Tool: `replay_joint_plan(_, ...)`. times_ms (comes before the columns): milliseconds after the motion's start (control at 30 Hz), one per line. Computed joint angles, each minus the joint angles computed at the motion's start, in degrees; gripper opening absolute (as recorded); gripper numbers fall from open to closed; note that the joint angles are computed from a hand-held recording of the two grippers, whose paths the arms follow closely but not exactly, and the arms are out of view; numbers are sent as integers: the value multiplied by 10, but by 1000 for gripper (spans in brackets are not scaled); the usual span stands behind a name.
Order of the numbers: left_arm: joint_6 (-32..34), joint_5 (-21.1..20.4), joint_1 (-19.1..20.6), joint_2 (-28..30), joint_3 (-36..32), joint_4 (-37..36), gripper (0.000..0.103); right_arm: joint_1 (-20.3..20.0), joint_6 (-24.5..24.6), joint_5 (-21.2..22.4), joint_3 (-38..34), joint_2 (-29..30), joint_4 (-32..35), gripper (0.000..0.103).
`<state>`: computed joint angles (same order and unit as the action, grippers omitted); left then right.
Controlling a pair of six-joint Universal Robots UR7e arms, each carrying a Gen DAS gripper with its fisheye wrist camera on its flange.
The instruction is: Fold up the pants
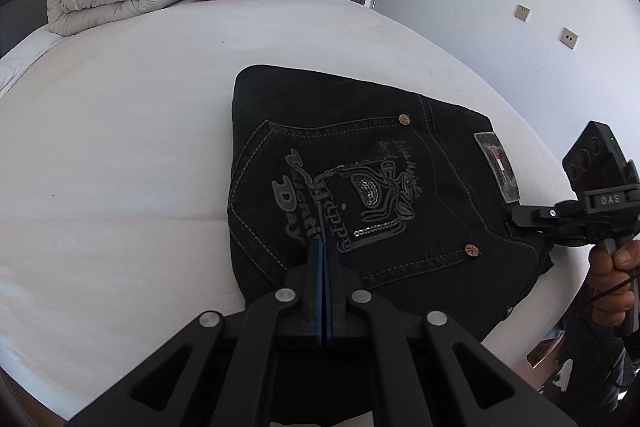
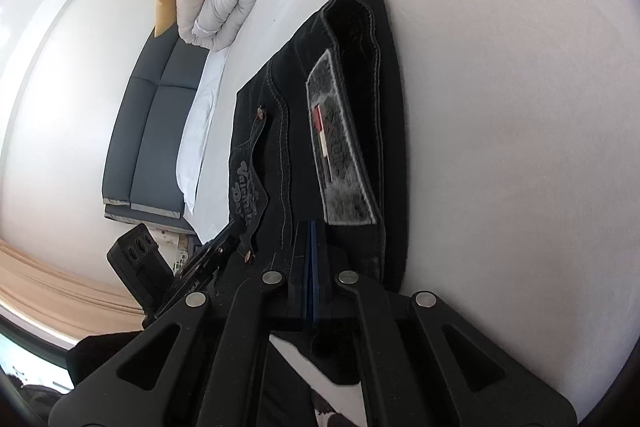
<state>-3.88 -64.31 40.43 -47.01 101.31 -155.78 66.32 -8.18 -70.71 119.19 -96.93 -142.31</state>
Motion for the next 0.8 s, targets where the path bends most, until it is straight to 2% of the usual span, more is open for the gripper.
replay_joint_plan(200, 8, 2, 2, 6, -7, 0, 1, -50, -36, 76, 51, -27, -21, 0)
replay_joint_plan(367, 4, 0, 4, 4, -8, -2, 1, -19, -51, 34, 58, -35, -57, 0)
replay_joint_plan(433, -1, -2, 2, -4, -3, -6, 3, -11, -56, 30, 53, -47, -53, 7)
replay_joint_plan(467, -2, -8, 0, -11, -1, -8, 13, -4, -56, 20, 51, -54, -59, 11)
replay_joint_plan(500, 0, -12, -1, -19, 4, -13, 22, -4, -58, 19, 49, -63, -60, 25)
replay_joint_plan(533, 5, -12, -4, -28, 9, -23, 44, -8, -59, 26, 48, -72, -61, 48)
replay_joint_plan(567, 11, -9, -7, -36, 15, -38, 60, -11, -51, 30, 48, -78, -77, 61)
replay_joint_plan(600, 13, -7, -8, -43, 19, -48, 64, -13, -41, 30, 50, -82, -95, 74)
replay_joint_plan(667, 4, -16, 4, -46, 5, -42, 66, -21, -33, 35, 38, -78, -95, 74)
replay_joint_plan(733, -14, -21, 21, -37, -20, -16, 66, -15, -6, -3, 14, -59, -73, 74)
replay_joint_plan(800, -25, -34, 38, -20, -54, 24, 66, -15, 13, -20, -8, -35, -43, 73)
